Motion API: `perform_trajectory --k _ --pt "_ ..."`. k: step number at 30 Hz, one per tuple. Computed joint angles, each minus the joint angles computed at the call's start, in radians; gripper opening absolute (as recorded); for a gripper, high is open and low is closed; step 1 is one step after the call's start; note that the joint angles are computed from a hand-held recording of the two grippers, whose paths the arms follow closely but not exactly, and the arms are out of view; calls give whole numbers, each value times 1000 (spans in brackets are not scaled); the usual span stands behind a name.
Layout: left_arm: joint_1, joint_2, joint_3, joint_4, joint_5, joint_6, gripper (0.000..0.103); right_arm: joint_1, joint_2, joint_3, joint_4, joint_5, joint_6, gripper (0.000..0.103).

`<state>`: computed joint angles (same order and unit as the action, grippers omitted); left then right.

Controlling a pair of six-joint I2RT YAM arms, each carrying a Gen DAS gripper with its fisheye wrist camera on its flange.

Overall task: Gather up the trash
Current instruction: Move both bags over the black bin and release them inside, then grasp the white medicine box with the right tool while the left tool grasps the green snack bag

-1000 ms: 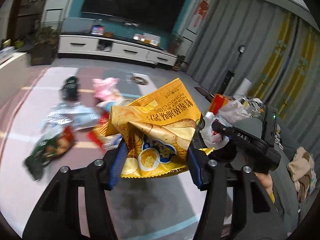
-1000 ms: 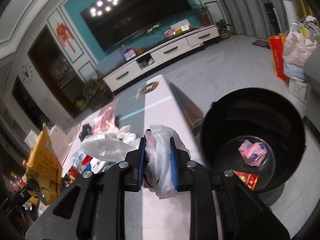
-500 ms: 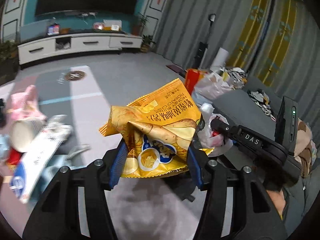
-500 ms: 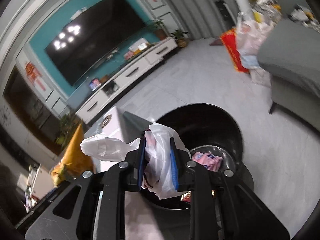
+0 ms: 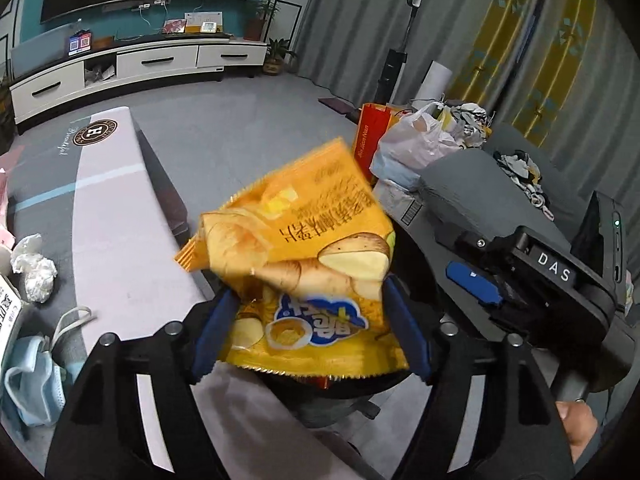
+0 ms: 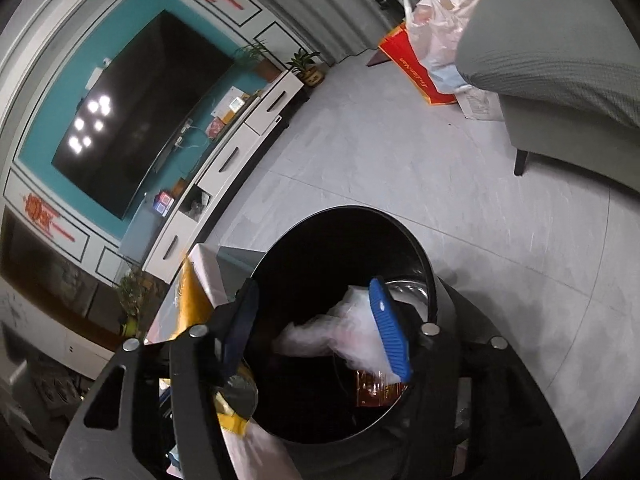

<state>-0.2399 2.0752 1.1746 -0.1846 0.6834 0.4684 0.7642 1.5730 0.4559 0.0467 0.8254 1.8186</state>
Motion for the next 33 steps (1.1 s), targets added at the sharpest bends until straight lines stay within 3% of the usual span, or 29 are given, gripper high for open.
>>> perform_trajectory --k 11,20,24,27,29,33 --pt "88 -69 -49 -52 90 68 86 23 -9 31 -40 25 4 62" --pt "327 -158 -131 -82 94 266 92 33 85 175 -35 -28 -193 63" --pt "454 -128 -55 -170 110 356 92 57 170 290 -19 -78 -313 63" --pt "564 -42 115 -345 159 431 92 72 254 398 2 -135 -417 63" --pt "628 2 198 -354 187 405 92 77 323 491 -3 -175 -493 64" --pt "722 78 305 -177 142 208 93 83 449 655 28 -266 -644 64"
